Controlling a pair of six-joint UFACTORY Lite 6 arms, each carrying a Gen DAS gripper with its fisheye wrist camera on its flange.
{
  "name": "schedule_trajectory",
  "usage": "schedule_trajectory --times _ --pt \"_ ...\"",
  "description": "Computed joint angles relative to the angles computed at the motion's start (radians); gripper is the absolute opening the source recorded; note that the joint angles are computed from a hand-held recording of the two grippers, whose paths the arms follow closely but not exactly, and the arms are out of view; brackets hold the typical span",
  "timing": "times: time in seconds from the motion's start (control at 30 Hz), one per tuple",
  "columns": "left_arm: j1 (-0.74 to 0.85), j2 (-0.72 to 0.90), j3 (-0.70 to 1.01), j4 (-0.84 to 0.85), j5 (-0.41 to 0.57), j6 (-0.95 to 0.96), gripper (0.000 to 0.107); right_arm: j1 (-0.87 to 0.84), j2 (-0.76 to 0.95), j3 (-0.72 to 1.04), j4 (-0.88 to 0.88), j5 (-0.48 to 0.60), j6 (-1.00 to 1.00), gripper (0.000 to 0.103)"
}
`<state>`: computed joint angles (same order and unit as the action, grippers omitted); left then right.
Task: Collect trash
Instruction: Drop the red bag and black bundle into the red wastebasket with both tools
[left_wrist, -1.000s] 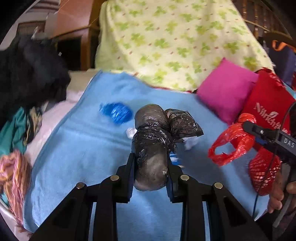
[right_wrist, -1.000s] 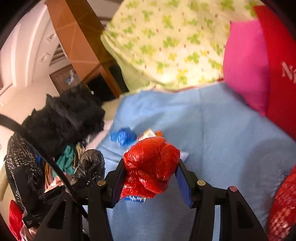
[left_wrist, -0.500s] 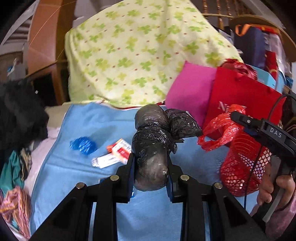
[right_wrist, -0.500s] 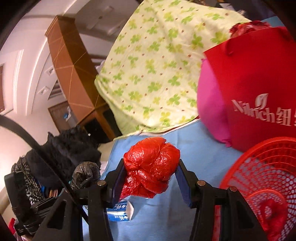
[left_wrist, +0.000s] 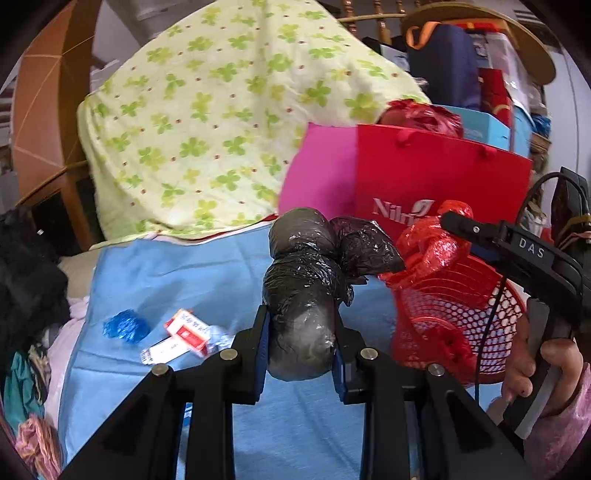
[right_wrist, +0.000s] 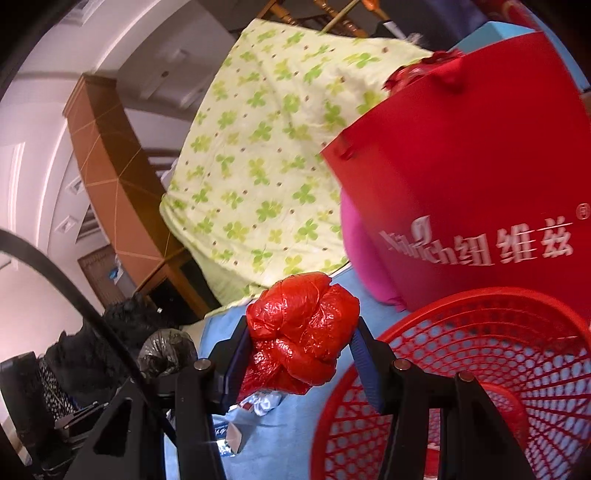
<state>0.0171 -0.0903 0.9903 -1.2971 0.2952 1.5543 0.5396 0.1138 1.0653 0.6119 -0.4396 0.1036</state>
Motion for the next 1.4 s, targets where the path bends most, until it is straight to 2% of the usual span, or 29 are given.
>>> schedule_trajectory --times 0.13,0.37,0.5,0.6,0.67,0.73,0.77,0.87,1.0,1.1,1.2,1.4 --pt "-0.072 0.017 0.025 0.097 0.004 -0.11 0.03 -0.038 -0.082 -0.09 -0.038 -0.018 0.059 0.057" --pt "-0.159 0.09 0.1 0.236 0.12 -0.286 0.031 -0.108 -0.244 -0.261 -0.022 -0.053 0.113 0.057" --pt "-0.218 0.181 0.183 0.302 0.178 -0.397 0.031 -0.176 -0.299 -0.317 -0.012 -0.029 0.163 0.057" --pt "-0.276 0.232 0.216 0.328 0.164 -0.436 0.033 -0.235 -0.309 -0.333 -0.077 0.009 0.267 0.057" --pt "-0.307 0.26 0.235 0.326 0.156 -0.44 0.038 -0.254 -0.309 -0.333 -0.055 0.039 0.268 0.062" --pt "-0.321 0.271 0.241 0.32 0.143 -0.438 0.058 -0.28 -0.303 -0.327 -0.112 0.069 0.328 0.066" --pt "-0.325 0.264 0.229 0.303 0.128 -0.422 0.063 -0.288 -0.302 -0.325 -0.135 0.078 0.35 0.067" --pt "-0.299 0.222 0.176 0.222 0.119 -0.321 0.064 -0.284 -0.3 -0.322 -0.121 0.076 0.333 0.07" --pt "-0.216 0.192 0.139 0.214 0.142 -0.303 0.064 -0.247 -0.304 -0.322 -0.09 0.027 0.283 0.07" --pt "-0.13 0.162 0.091 0.206 0.153 -0.271 0.065 -0.157 -0.267 -0.265 0.027 -0.015 0.12 0.07" --pt "-0.013 0.132 0.037 0.196 0.173 -0.221 0.065 -0.052 -0.215 -0.195 0.106 -0.079 -0.041 0.07" --pt "0.305 0.141 0.012 0.185 0.249 -0.117 0.065 0.078 -0.068 -0.039 0.028 -0.123 -0.064 0.07"
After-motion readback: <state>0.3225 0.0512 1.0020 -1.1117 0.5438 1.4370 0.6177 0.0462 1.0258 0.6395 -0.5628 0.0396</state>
